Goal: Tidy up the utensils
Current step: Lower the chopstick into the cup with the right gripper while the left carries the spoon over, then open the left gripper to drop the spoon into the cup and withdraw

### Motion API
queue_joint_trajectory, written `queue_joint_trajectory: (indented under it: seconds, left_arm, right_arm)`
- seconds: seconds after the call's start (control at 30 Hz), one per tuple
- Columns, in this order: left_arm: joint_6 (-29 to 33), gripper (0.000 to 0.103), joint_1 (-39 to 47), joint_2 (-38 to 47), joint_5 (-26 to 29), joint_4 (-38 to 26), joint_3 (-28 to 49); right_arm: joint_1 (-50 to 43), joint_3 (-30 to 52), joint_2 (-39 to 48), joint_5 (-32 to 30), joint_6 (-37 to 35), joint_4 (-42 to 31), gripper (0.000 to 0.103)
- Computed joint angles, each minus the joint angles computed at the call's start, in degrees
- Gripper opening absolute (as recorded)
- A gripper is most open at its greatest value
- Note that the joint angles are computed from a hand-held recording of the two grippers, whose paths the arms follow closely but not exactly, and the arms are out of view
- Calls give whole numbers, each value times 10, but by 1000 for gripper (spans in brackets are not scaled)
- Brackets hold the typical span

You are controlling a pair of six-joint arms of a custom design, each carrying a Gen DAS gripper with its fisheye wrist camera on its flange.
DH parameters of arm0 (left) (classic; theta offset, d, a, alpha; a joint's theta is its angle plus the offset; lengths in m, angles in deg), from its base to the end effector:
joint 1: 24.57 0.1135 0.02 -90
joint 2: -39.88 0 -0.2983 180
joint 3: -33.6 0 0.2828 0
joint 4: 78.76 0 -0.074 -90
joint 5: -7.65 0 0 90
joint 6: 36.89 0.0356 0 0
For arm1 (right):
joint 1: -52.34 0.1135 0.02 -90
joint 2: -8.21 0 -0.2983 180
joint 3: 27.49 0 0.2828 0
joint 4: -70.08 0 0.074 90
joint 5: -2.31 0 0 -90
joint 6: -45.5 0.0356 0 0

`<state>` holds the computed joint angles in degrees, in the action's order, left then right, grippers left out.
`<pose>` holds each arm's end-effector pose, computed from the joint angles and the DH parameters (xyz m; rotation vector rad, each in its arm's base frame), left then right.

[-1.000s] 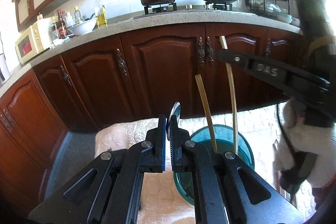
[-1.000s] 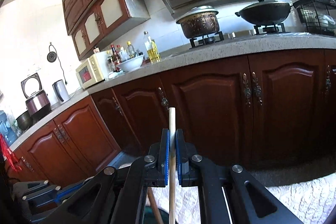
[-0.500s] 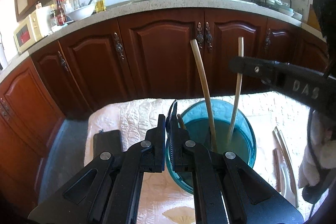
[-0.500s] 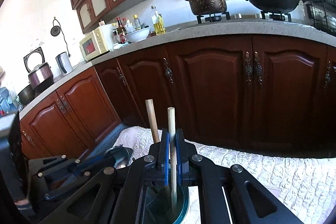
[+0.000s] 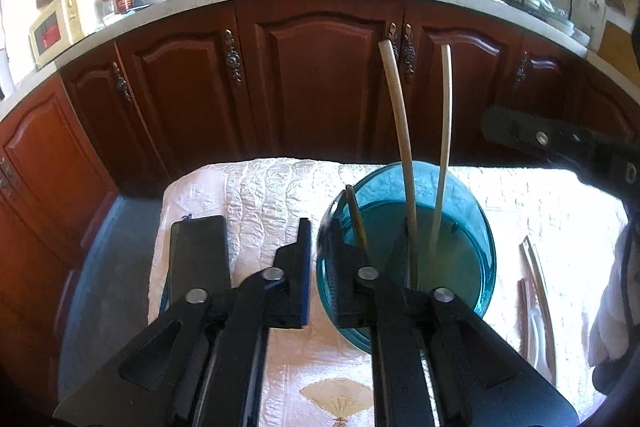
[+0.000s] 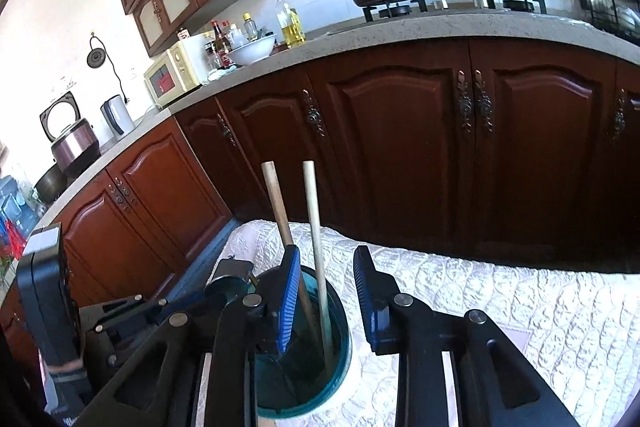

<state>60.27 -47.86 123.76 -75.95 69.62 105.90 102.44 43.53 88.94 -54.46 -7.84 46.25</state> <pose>0.3153 -0.1400 0.2785 0.6674 2.2372 -0.2709 0.2313 0.2462 0.3029 0.0858 2.0638 0.3097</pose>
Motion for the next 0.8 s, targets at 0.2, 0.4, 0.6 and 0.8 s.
queue_joint_trajectory:
  seconds: [0.2,0.4,0.6,0.8]
  left_arm:
    - [-13,34,21,-30,26,-18,-3]
    - [-17,39,34,-77,52,-45,-7]
    - [-20,40,13,-132,62,-70,-29]
    - [-39,40,-43,-175,43,-89,-57]
  right_arm:
    - [32,-3,-17,38,16,-29,31]
    - [81,5,-24,94,62,-102,37]
    - [138,0,-41,156,166,-212,39]
    - [195,-3,-49,201,325,-366,41]
